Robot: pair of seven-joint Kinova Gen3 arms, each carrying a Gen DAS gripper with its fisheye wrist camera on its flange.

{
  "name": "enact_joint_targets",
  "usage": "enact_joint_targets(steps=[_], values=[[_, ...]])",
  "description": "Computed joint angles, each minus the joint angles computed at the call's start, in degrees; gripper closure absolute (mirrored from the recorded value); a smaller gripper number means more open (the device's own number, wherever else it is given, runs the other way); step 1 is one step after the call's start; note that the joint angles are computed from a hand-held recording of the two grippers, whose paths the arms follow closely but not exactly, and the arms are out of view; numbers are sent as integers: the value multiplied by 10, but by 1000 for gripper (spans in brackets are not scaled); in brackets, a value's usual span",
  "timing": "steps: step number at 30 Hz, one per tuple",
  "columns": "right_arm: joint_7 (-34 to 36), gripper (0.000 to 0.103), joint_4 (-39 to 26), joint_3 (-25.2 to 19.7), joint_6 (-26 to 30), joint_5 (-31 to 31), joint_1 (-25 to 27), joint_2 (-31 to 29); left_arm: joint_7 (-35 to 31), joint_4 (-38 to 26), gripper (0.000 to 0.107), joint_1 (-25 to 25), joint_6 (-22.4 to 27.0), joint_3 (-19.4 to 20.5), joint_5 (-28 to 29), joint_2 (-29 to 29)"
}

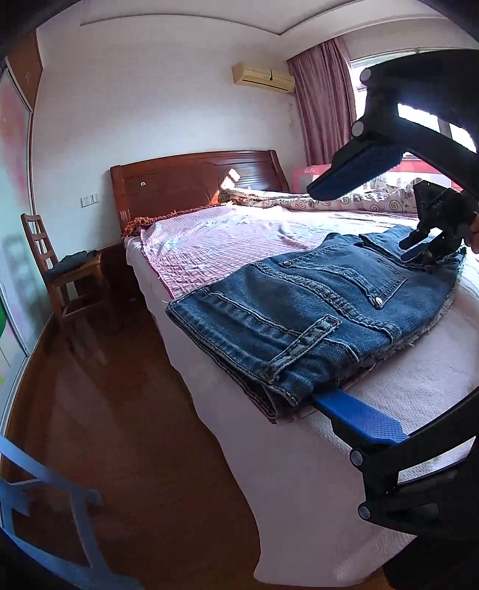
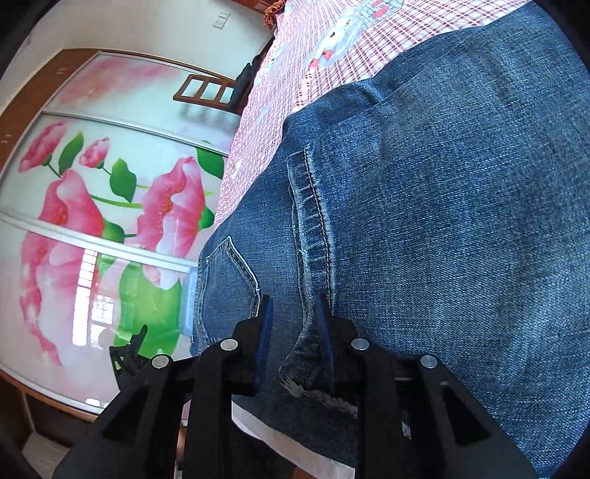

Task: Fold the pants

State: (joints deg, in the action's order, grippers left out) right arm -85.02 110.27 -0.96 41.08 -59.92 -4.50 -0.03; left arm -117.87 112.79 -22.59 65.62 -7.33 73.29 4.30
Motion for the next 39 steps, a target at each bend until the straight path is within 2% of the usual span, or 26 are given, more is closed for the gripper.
enact_joint_targets(steps=[2, 6, 10, 11, 12, 13, 14, 17, 21, 24, 34, 36, 38, 39], values=[[-4, 80, -5, -2, -3, 0, -2, 5, 37, -12, 7, 15, -11, -3, -25, 2], [-1, 80, -6, -3, -5, -1, -1, 6, 68, -30, 7, 14, -19, 10, -49, 7], [0, 80, -6, -4, -5, 0, -1, 5, 150, -67, 7, 34, -45, 21, -110, 5], [-1, 80, -7, -4, -5, 1, -1, 5, 172, -68, 12, 33, -58, 28, -122, -1], [1, 80, -6, -4, -7, 1, -1, 5, 195, -69, 20, 43, -71, 25, -142, -6], [5, 80, -5, -4, -8, -1, -2, 4, 209, -66, 60, 60, -84, 12, -160, -12], [10, 80, -2, -4, -9, -5, -2, 3, 218, -64, 83, 67, -90, 10, -170, -9], [21, 80, 3, -4, -10, -18, -1, 4, 214, -33, 86, 50, -112, 22, -148, -23], [39, 80, 7, 0, -4, -33, 4, 6, 173, -5, 89, 65, -154, 16, -115, -57], [53, 80, 12, 4, 2, -43, 9, 5, 152, -4, 89, 80, -164, 6, -102, -69], [72, 80, 18, 13, 25, -64, 27, 3, 151, -40, 89, 117, -196, 7, -143, -103], [77, 80, 20, 15, 29, -66, 30, 2, 169, -59, 89, 138, -212, 9, -181, -109], [81, 80, 19, 18, 37, -67, 34, 3, 191, -74, 89, 132, -218, 30, -227, -115], [81, 80, 20, 18, 38, -68, 35, 2, 203, -81, 89, 137, -219, 29, -243, -114]])
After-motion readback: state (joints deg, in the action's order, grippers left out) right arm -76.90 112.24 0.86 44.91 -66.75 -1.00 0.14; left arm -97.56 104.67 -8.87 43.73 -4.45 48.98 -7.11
